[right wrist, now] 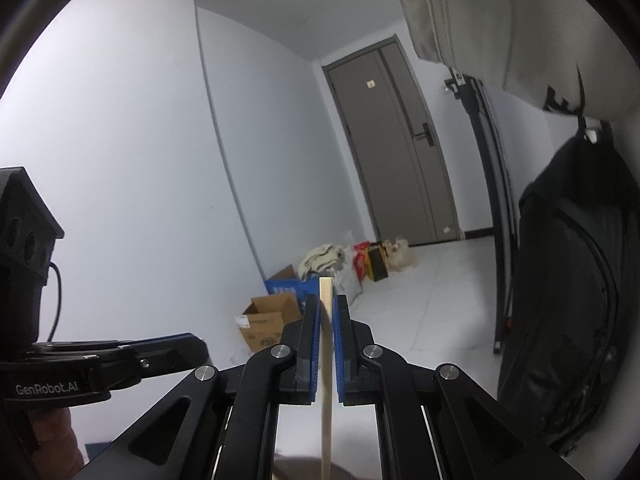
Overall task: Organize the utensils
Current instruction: 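Carry both chopsticks over the white holder and open both grippers to drop them in, then lower the left gripper to the pile and grasp another chopstick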
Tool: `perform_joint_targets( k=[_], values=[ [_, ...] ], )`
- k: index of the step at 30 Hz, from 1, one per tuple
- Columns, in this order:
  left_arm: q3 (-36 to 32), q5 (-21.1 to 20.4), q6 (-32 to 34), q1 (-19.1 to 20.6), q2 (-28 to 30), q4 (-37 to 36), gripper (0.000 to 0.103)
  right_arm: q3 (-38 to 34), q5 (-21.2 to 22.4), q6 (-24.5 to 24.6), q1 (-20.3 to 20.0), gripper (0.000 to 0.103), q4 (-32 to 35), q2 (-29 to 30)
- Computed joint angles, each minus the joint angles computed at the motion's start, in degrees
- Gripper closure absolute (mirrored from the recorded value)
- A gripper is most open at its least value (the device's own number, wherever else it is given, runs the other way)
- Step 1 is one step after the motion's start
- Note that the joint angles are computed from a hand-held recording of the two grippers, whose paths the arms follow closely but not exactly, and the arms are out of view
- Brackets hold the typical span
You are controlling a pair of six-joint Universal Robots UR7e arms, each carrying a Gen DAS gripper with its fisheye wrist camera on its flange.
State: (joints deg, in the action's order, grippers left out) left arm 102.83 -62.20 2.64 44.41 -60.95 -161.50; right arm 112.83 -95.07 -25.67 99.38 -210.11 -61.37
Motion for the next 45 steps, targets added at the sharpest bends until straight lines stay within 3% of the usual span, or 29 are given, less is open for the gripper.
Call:
perform_joint_targets(
  k=[9, 15, 17, 19, 21, 24, 32, 41, 45],
  values=[
    [-0.64, -3.91, 0.34, 0.5, -0.14, 6.63, 0.101, 4.48, 0.98, -0.44, -1.03, 0.097, 3.58, -3.48],
    [-1.45, -6.07, -1.52, 0.9, -0.9, 11.97, 0.098, 6.84, 1.39, -0.11, -1.67, 0.094, 9.51, -6.54],
    [-1.27, -5.56, -2.49, 0.55, -1.52, 12.92, 0.083, 7.51, 0.76, 0.38, -1.77, 0.084, 10.99, -7.54],
    [-0.13, -4.27, -3.14, -0.04, -2.41, 11.81, 0.071, 8.35, -0.05, 1.35, -1.76, 0.058, 11.3, -8.56],
    [0.74, -2.64, -4.12, -0.62, -3.13, 11.22, 0.062, 9.34, 0.11, 2.74, -1.94, 0.052, 11.62, -9.96],
    [2.27, 0.45, -5.37, -1.9, -4.32, 10.26, 0.059, 10.74, -0.68, 4.41, -1.62, 0.039, 11.46, -11.73],
    [7.15, 7.12, -7.82, -5.24, -7.81, 8.52, 0.035, 15.07, -3.66, 7.05, 0.6, 0.02, 9.13, -15.88],
    [11.3, 10.39, -10.41, -7.08, -11.23, 10.61, 0.032, 19.11, -7.94, 7.84, 4.38, 0.008, 6.35, -18.54],
    [14.06, 11.91, -12.05, -8.27, -13.3, 9.99, 0.025, 20.71, -9.44, 8.44, 6.08, 0.003, 5.42, -19.11]
  ],
)
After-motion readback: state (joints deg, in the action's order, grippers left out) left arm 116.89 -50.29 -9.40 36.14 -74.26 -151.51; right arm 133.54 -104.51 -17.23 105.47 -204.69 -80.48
